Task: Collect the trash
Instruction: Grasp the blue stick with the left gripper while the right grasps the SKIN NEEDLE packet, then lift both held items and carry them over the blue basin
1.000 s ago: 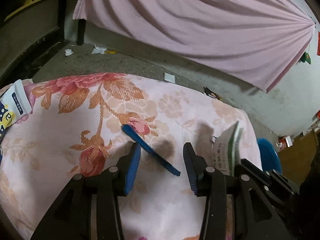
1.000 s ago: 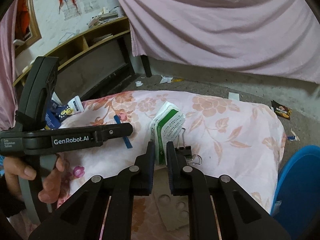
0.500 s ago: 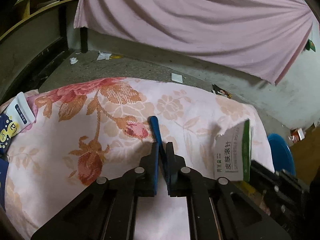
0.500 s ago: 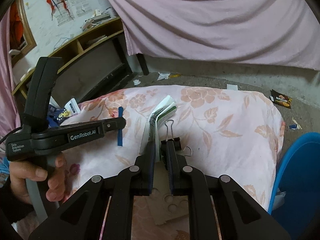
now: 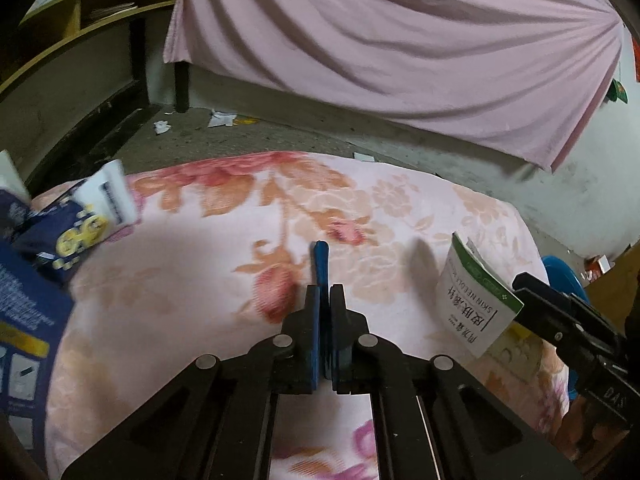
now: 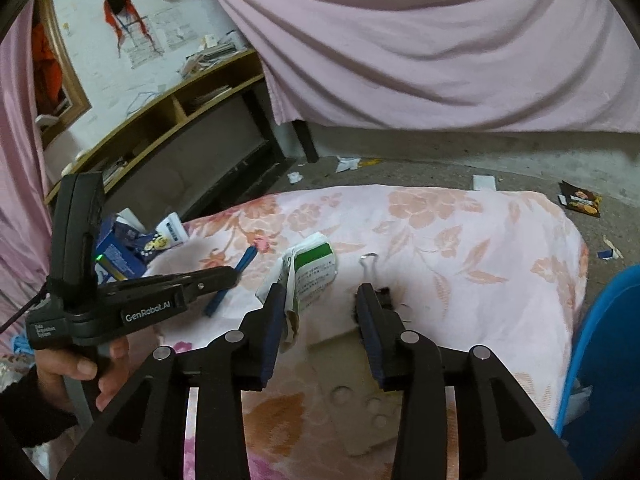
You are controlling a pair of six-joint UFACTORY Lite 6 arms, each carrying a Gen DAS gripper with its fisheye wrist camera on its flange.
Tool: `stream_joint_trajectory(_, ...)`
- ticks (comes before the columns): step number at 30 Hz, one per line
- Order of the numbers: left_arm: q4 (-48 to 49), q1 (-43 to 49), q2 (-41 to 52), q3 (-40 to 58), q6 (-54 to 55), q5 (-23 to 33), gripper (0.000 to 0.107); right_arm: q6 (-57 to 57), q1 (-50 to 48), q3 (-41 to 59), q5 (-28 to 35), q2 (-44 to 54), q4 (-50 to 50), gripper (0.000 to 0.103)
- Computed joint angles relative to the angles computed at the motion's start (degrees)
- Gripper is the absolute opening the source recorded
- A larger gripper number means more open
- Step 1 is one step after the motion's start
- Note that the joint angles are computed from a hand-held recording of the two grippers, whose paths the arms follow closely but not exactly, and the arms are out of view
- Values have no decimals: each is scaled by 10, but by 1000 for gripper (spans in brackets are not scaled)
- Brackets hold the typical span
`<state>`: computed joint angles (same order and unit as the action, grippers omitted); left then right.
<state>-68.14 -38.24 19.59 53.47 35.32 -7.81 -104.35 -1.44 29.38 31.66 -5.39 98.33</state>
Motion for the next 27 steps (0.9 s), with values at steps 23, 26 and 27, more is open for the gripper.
stream_joint_trajectory(23, -48, -14, -105, -104, 49, -23, 2, 69, 34, -35, -47, -67, -84, 44)
stream_joint_trajectory(26, -59, -20, -102, -101, 59, -24, 2, 86, 22, -36, -31, -77, -105, 44)
stream_joint_trajectory(27, -61, -22, -102, -101, 60, -24, 2, 91, 18, -37, -25, -79, -112, 44)
